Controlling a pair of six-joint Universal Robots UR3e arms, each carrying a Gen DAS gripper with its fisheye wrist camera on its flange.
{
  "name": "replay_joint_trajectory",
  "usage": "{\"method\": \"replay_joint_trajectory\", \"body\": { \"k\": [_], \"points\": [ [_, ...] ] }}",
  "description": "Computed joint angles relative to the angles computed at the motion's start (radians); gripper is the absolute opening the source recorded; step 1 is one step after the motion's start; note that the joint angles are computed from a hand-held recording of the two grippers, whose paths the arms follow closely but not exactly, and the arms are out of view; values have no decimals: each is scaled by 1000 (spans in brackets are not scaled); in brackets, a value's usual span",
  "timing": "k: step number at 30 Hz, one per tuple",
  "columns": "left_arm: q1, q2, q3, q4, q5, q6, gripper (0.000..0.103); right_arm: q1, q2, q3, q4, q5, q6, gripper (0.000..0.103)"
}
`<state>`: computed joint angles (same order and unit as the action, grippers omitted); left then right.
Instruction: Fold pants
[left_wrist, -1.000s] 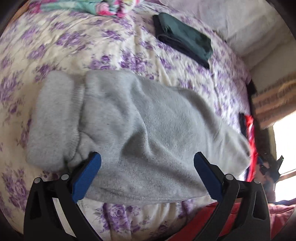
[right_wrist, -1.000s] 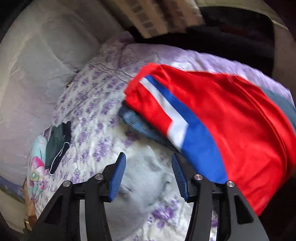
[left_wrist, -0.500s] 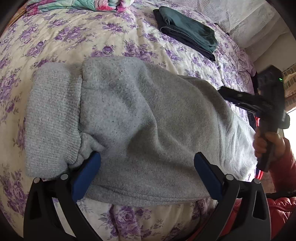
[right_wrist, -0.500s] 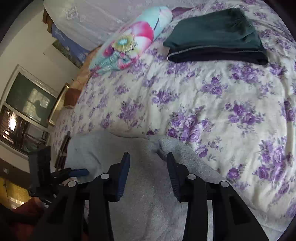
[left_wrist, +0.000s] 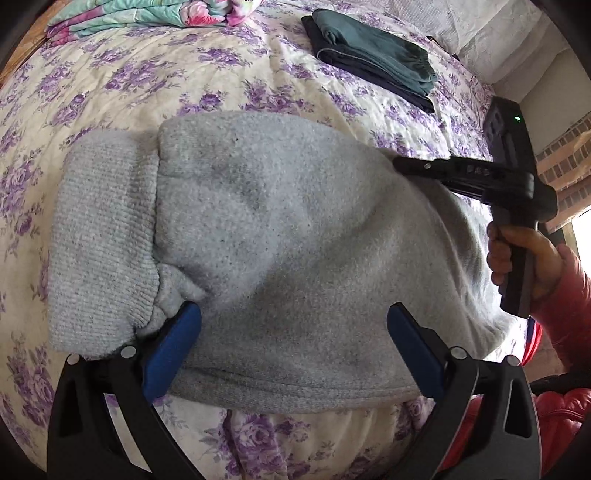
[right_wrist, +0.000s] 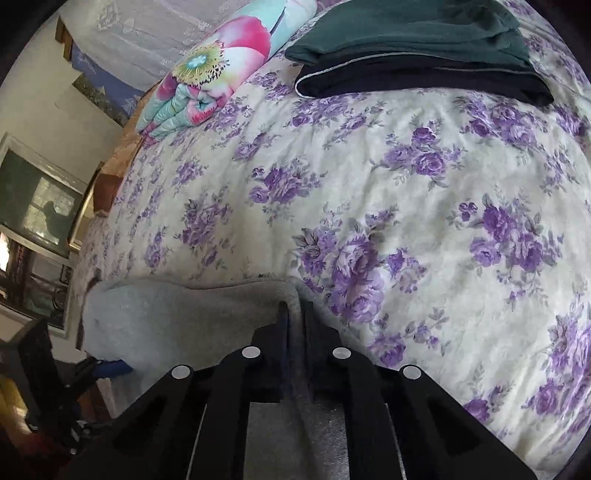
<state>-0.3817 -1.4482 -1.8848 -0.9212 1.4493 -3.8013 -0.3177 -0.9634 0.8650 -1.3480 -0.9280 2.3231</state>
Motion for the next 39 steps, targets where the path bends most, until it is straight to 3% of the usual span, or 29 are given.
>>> {"method": "replay_joint_trajectory", "body": {
  "k": [2,6,9,10,11,12,14,17,18,20,22,24,25,27,28,30,33,36,39],
  "points": [
    [48,74,-9,-43,-59,-30,98,-37,-122,116,-92,13,-31,28],
    [132,214,-57,-16,-94,-83,98,-45,-247,178,-49,59,-155,28],
    [166,168,-21,-11,-99,-66,98,35,-248,235,-84,18,-156,31],
    [153,109,27,-54,-64,-55,98,71,-237,268,-145,-29,-125,39],
    [136,46,73,-100,-19,-38,98,117,-198,290,-215,-107,-72,42],
    [108,-14,112,-130,41,-19,98,124,-171,313,-247,-112,-60,43],
    [26,-112,201,-187,194,-15,98,97,-182,354,-278,-53,-78,41],
    [-49,-186,325,-311,290,-35,98,44,-240,333,-185,1,-96,43],
    [-54,-159,318,-304,288,-47,98,11,-270,333,-138,31,-128,44],
    [-45,-80,265,-250,262,-57,98,-49,-333,351,-66,45,-200,58],
    [-50,-61,267,-296,291,-78,98,-90,-393,412,-57,17,-272,67],
    [-45,-63,230,-349,303,-69,98,-98,-437,521,-128,-66,-305,74],
    [-60,-92,205,-384,351,-65,99,-87,-444,583,-183,-126,-312,76],
    [11,-34,53,-292,247,-68,99,-112,-528,751,-318,-105,-409,79],
    [49,46,-16,-242,215,-123,99,-102,-555,774,-342,-121,-414,81],
    [106,119,-34,-258,164,-143,99,-137,-569,708,-230,-94,-441,81],
    [131,220,-59,-217,154,-180,98,-345,-560,542,63,52,-522,81],
    [71,188,32,-238,250,-183,98,-595,-441,324,346,97,-502,82],
    [20,125,119,-225,304,-189,98,-864,-278,115,602,122,-395,82]
  ]
}}
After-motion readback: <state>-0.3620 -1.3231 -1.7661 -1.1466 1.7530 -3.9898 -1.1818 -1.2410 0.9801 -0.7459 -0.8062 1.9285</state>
